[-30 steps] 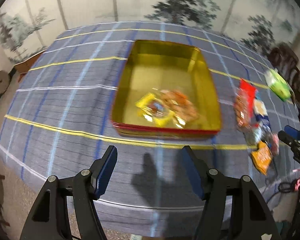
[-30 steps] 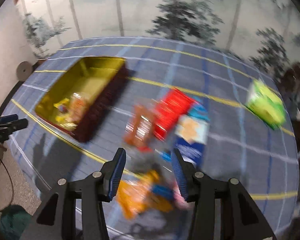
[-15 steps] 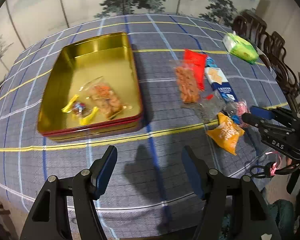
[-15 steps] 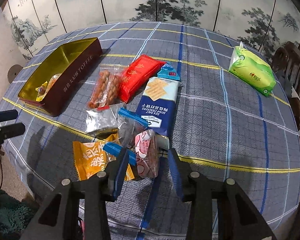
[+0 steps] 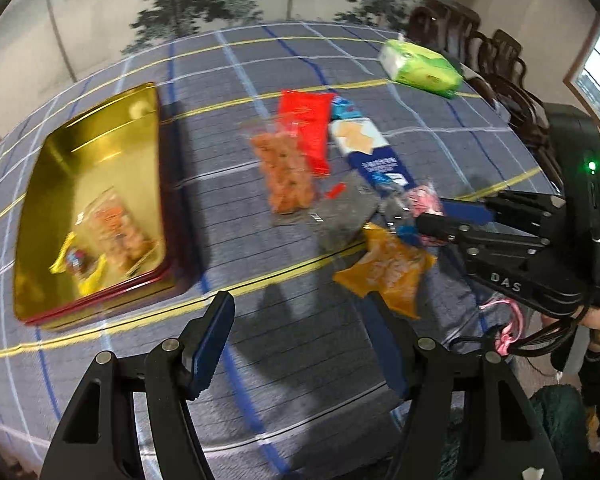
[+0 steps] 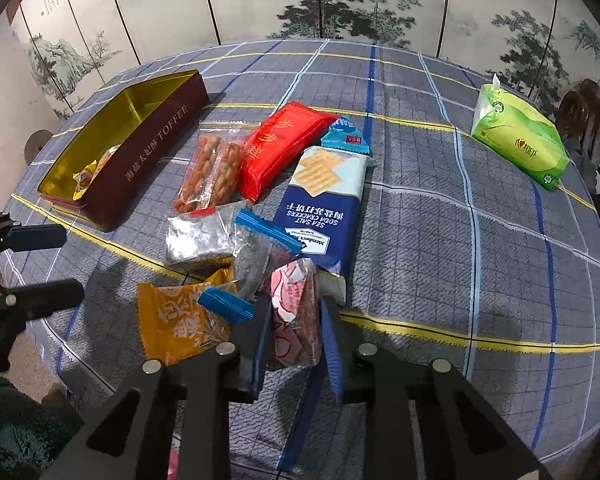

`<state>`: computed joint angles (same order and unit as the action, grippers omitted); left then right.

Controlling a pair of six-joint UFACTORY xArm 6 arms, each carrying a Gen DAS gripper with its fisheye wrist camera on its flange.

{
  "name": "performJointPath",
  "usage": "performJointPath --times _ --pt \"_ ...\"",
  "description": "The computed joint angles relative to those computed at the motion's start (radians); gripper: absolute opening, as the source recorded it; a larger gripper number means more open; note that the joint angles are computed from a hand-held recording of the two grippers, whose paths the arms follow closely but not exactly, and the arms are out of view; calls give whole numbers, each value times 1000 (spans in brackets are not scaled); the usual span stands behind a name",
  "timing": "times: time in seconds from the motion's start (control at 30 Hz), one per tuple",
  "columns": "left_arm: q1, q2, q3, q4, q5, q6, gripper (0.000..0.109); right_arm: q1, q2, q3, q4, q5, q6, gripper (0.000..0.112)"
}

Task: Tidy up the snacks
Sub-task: 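Grasp the orange cake packet with the left tool while the right tool grasps the pink packet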

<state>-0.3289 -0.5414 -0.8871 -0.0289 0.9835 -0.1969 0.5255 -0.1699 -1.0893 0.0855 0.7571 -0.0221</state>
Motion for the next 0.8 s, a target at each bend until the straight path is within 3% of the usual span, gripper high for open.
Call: performJointPath --times 0.23,0.37,0.8 --pt "-42 54 -29 -59 -25 103 63 -11 -9 22 26 -17 -12 23" --pt "-63 96 -59 -59 -26 147 73 -27 -34 40 9 -18 4 23" --pt "-115 236 -161 -59 3 285 73 -120 -111 113 21 -20 47 23"
